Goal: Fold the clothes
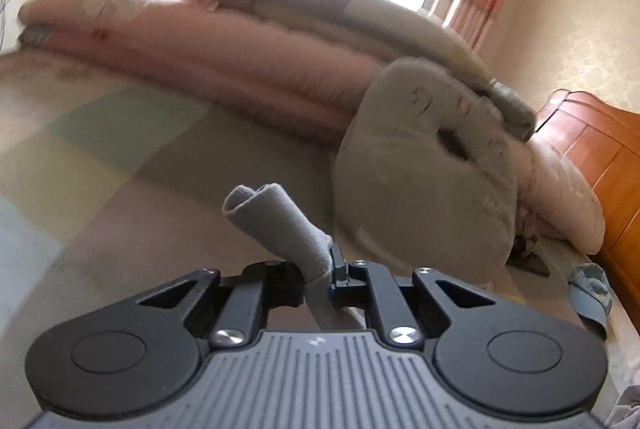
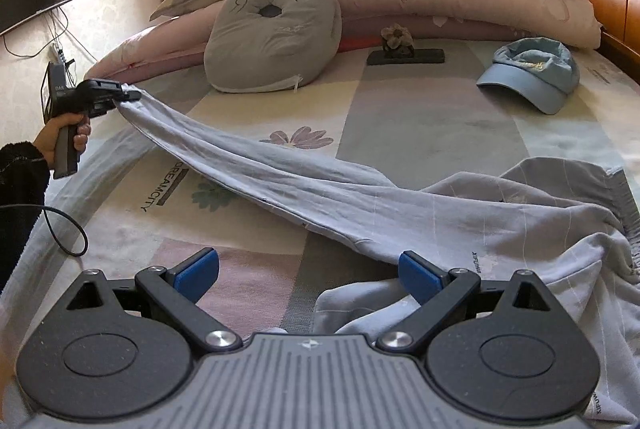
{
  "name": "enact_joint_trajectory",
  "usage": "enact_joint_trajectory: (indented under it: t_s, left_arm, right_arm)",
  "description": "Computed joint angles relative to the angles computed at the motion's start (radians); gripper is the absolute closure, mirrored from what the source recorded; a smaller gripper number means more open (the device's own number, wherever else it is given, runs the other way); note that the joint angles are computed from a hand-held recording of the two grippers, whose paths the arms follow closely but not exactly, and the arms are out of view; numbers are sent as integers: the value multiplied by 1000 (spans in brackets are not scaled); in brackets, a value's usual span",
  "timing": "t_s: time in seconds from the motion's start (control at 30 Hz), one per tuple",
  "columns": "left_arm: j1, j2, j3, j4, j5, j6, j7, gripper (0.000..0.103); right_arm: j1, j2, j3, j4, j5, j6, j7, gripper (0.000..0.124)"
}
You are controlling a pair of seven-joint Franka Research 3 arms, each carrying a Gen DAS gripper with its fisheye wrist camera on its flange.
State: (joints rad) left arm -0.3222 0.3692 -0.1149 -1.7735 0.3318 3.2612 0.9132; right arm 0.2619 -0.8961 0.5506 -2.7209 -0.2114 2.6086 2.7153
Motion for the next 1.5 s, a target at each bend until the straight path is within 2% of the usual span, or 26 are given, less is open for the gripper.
enact_joint_trajectory:
  t_s: [0.1, 0.13, 0.17, 0.3, 0.37, 0.53, 0.57, 0.6, 0.77, 0.87, 0.97, 1.1, 1.23, 1.33, 1.43, 1.5]
  left_arm:
    - [33, 23, -37, 40, 12, 55, 28, 93]
    - [38, 31, -42, 52, 13, 60, 37, 93]
    - [65, 43, -76, 66, 19, 41, 48, 93]
    - [58, 53, -76, 78, 8, -96, 64, 88]
    - [28, 50, -46, 87, 16, -212, 60, 87]
    - [-2, 7, -4, 79, 63, -397, -2, 71]
    - [4, -6, -9, 73, 67, -418, -9, 65]
    - [-2, -23, -1, 64, 87, -441, -32, 64]
    - [-23, -113, 4, 22, 238, -556, -121, 64]
    - [9, -164, -54, -25, 202, -555, -58, 60]
    - [15, -210, -106, -72, 147, -548, 29, 56]
    - [-8, -233, -164, -98, 53, -559, 159, 52]
    - [-59, -212, -208, -94, -14, -535, 251, 46]
    - [-125, -173, -207, -74, 56, -491, 235, 42]
    - [-218, -113, -163, -26, 243, -461, 144, 39]
    - [-264, -67, -144, 19, 325, -449, 109, 39]
  right_arm:
    - [-5, -3, 8, 6, -4, -14, 9, 25]
    - [-6, -3, 10, 7, -4, -17, 14, 25]
    - [-6, -2, 13, 8, -5, -19, 19, 25]
    - [0, 0, 20, 14, -8, -29, 33, 25]
    - [7, -3, 19, 16, -9, -35, 36, 25]
    - [24, -26, 21, 24, -12, -62, 40, 25]
    - [27, -32, 22, 26, -12, -67, 42, 25]
    - [31, -38, 24, 27, -11, -72, 44, 25]
    - [56, -64, 32, 37, -5, -96, 46, 25]
    - [74, -75, 37, 40, 3, -104, 45, 25]
    - [91, -85, 43, 40, 13, -107, 48, 25]
    - [117, -88, 51, 32, 28, -112, 48, 25]
    - [145, -80, 52, 5, 44, -108, 53, 25]
    - [153, -64, 50, -21, 45, -92, 57, 25]
    - [157, -53, 49, -45, 40, -70, 65, 25]
    - [161, -50, 47, -60, 37, -58, 70, 25]
